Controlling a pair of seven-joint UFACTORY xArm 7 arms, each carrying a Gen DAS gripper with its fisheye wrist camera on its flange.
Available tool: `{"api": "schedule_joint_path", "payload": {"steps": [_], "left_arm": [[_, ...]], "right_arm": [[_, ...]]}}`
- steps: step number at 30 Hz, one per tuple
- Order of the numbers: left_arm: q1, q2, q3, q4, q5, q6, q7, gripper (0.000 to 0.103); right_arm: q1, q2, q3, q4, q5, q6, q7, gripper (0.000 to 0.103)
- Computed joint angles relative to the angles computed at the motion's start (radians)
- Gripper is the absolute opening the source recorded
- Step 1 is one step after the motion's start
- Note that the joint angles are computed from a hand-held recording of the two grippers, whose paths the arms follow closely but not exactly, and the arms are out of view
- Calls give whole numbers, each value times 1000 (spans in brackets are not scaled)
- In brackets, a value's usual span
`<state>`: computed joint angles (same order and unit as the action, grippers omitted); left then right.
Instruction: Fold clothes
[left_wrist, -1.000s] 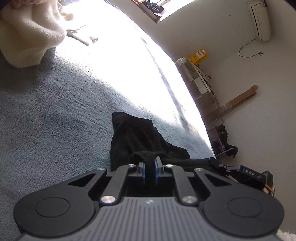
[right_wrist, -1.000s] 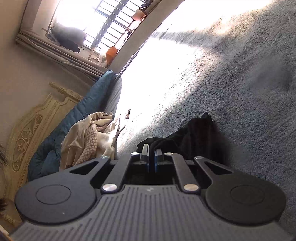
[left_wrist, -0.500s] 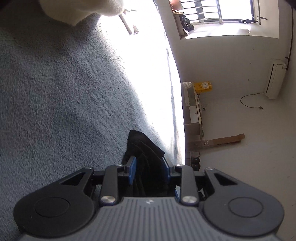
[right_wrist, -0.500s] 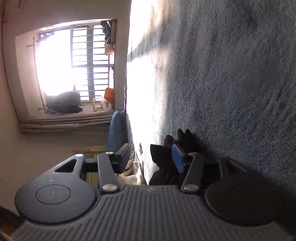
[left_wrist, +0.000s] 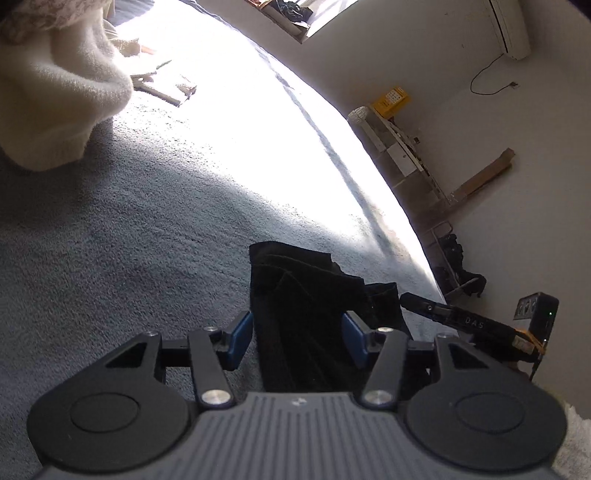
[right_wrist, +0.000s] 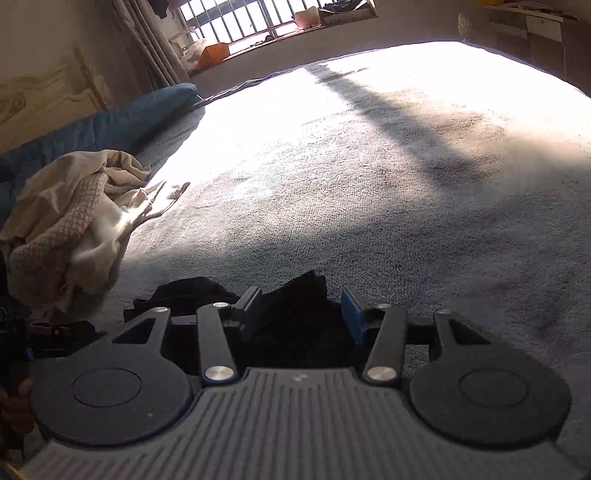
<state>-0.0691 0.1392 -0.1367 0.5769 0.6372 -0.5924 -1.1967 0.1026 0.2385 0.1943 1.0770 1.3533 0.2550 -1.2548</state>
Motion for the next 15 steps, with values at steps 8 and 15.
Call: {"api": "schedule_joint_path", "payload": {"steps": [8, 15], "left_arm": [[-126, -3, -8, 1, -329, 71, 240, 52], [-183, 12, -8, 43, -523, 133, 384, 43]], "right_arm": [[-60, 58, 55, 47, -206, 22, 26, 8], [-87, 58, 52, 49, 198, 35, -220, 6]]}}
